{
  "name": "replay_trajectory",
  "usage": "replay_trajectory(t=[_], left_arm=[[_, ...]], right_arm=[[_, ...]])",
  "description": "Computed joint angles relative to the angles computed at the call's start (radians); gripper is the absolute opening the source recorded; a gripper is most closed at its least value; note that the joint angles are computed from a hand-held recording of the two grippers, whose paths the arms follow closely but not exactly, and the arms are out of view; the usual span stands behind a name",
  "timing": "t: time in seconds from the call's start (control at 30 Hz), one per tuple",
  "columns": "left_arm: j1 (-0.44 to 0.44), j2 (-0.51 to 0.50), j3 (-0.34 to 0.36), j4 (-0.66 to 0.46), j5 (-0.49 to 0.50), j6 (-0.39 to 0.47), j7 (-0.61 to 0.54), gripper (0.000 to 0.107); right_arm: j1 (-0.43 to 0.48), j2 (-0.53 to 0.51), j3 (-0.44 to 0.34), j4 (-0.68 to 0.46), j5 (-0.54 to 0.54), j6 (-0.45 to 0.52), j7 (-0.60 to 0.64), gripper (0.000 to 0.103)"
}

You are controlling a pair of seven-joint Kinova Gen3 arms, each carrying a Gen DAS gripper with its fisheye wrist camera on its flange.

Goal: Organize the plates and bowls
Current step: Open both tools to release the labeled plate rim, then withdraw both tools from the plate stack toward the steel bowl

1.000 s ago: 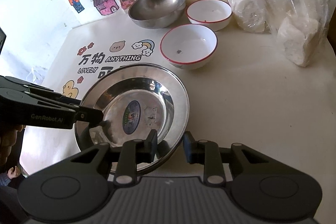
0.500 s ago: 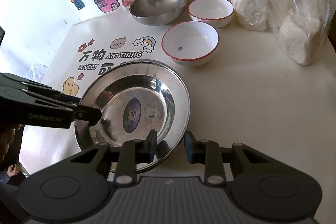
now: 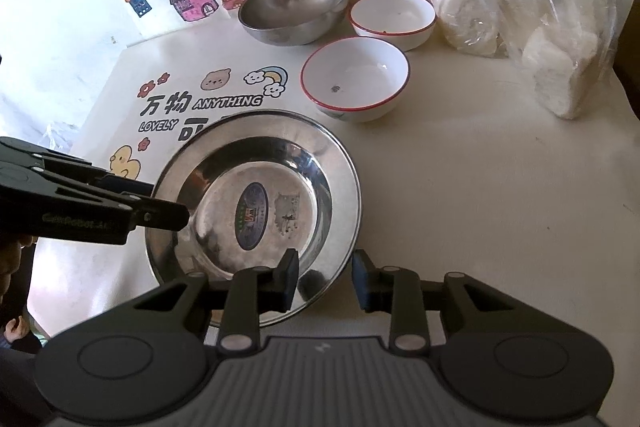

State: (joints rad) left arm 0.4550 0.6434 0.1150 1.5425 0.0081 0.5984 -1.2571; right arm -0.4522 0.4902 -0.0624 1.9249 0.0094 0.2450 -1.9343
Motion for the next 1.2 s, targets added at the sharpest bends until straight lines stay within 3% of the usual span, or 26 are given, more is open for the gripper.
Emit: replay_trajectory(t=[0.23,0.43,0.63,0.9,1.07,1.2], left_arm=[[-0.004,-0.02,0.004,0.033,-0.004,-0.032,-0.011,0.046],[-0.008,-0.051,0.002,0.075,-0.007,-0.073,-0.021,0.062],[-0.006,-0.089,-0.008,0.122,-0.02,-0.112,-0.018,0.083],[-0.015,-0.14,-0.007,0.189,-0.029,-0.16,-0.022,0.101],[-0.059,-0.167,0.034,0.234,0.001,-0.188,-0.069,0.102],[-0.1,-0.182,0.075,0.274,0.043,-0.216,-0.126,0.102]], right_arm=[[-0.05,-0.012,0.039,0.01,0.019,-0.004,-0.038,0.038],[-0.152,-0.036,0.129,0.036,0.064,-0.015,-0.137,0.039],[-0.293,-0.063,0.249,0.068,0.144,-0.026,-0.287,0.058],[-0.545,-0.099,0.458,0.118,0.305,-0.023,-0.555,0.089],[-0.712,-0.118,0.588,0.141,0.422,0.015,-0.736,0.101],[-0.822,-0.126,0.652,0.139,0.518,0.095,-0.873,0.103]])
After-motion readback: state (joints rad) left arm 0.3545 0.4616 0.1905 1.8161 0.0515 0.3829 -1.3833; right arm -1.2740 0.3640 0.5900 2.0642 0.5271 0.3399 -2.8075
